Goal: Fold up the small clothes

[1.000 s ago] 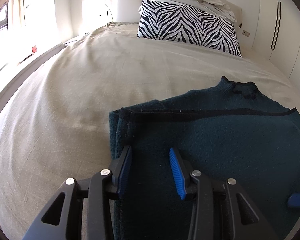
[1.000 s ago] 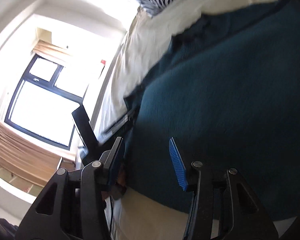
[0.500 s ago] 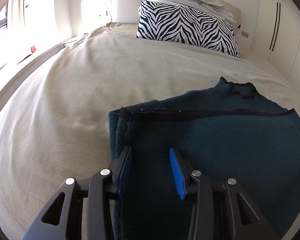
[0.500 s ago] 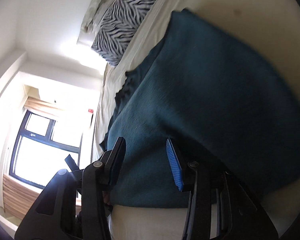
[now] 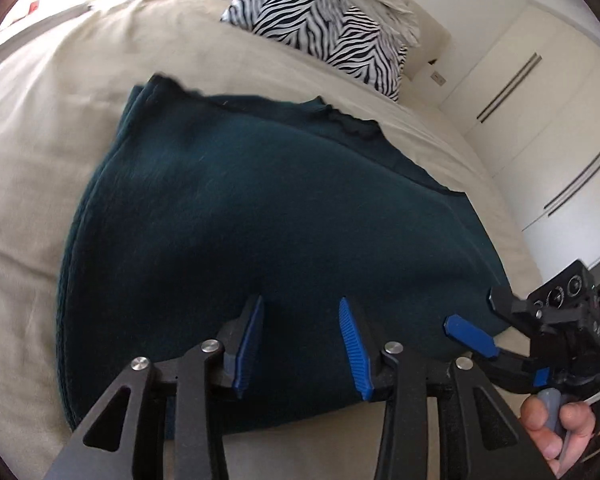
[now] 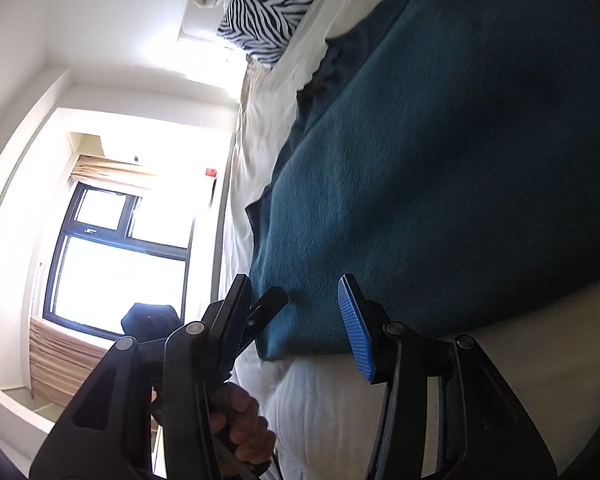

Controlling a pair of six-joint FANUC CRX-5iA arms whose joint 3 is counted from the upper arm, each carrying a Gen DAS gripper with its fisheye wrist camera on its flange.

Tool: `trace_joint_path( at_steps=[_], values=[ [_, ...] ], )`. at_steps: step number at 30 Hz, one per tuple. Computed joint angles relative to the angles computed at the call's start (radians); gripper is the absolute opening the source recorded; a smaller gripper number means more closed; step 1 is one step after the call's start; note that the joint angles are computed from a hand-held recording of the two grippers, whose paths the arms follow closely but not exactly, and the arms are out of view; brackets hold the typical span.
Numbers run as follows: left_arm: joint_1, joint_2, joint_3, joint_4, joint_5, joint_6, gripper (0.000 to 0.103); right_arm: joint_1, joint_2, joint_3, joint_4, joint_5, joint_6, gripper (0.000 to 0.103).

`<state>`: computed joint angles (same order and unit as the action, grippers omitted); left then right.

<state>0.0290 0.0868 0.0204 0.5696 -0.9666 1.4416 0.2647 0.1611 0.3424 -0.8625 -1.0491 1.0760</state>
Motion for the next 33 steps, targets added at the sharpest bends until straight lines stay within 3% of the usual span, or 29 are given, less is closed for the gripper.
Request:
trace_joint_path(
  at_steps=[2, 6, 13, 15, 18, 19, 20, 22, 29, 33],
  values=[
    [0.049, -0.017, -0.072, 0.115, -0.001, -0.045, 0.021, -0.002, 0.009, -0.012, 0.01, -0.007, -0.016, 0.044],
    [0.123, -0.047, -0.159, 0.249, -0.025, -0.135, 0.021, -0.089, -0.063, -0.132, -0.075, 0.078, 0.003, 0.043],
    [0.203, -0.101, -0.263, 0.368, -0.046, -0.182, 0.021, -0.185, -0.215, -0.28, 0.027, 0.2, -0.103, 0.043],
    [0.223, -0.114, -0.269, 0.372, -0.057, -0.176, 0.024, -0.203, -0.257, -0.309, 0.081, 0.21, -0.154, 0.043],
    [0.251, -0.159, -0.287, 0.371, -0.044, -0.152, 0.035, -0.216, -0.311, -0.329, 0.167, 0.2, -0.203, 0.045],
    [0.261, -0.175, -0.295, 0.378, -0.031, -0.15, 0.044, -0.203, -0.319, -0.327, 0.197, 0.199, -0.217, 0.049],
    [0.267, -0.193, -0.305, 0.38, -0.012, -0.143, 0.055, -0.204, -0.319, -0.318, 0.2, 0.191, -0.207, 0.052],
    [0.282, -0.202, -0.314, 0.405, -0.009, -0.15, 0.06, -0.219, -0.309, -0.282, 0.165, 0.147, -0.163, 0.052],
    [0.27, -0.094, -0.209, 0.349, -0.12, -0.101, 0.06, -0.081, -0.154, -0.092, 0.106, 0.082, -0.098, 0.057],
    [0.263, -0.039, -0.184, 0.377, -0.15, -0.081, 0.06, -0.02, -0.059, 0.014, 0.088, 0.036, -0.087, 0.057]
  ],
)
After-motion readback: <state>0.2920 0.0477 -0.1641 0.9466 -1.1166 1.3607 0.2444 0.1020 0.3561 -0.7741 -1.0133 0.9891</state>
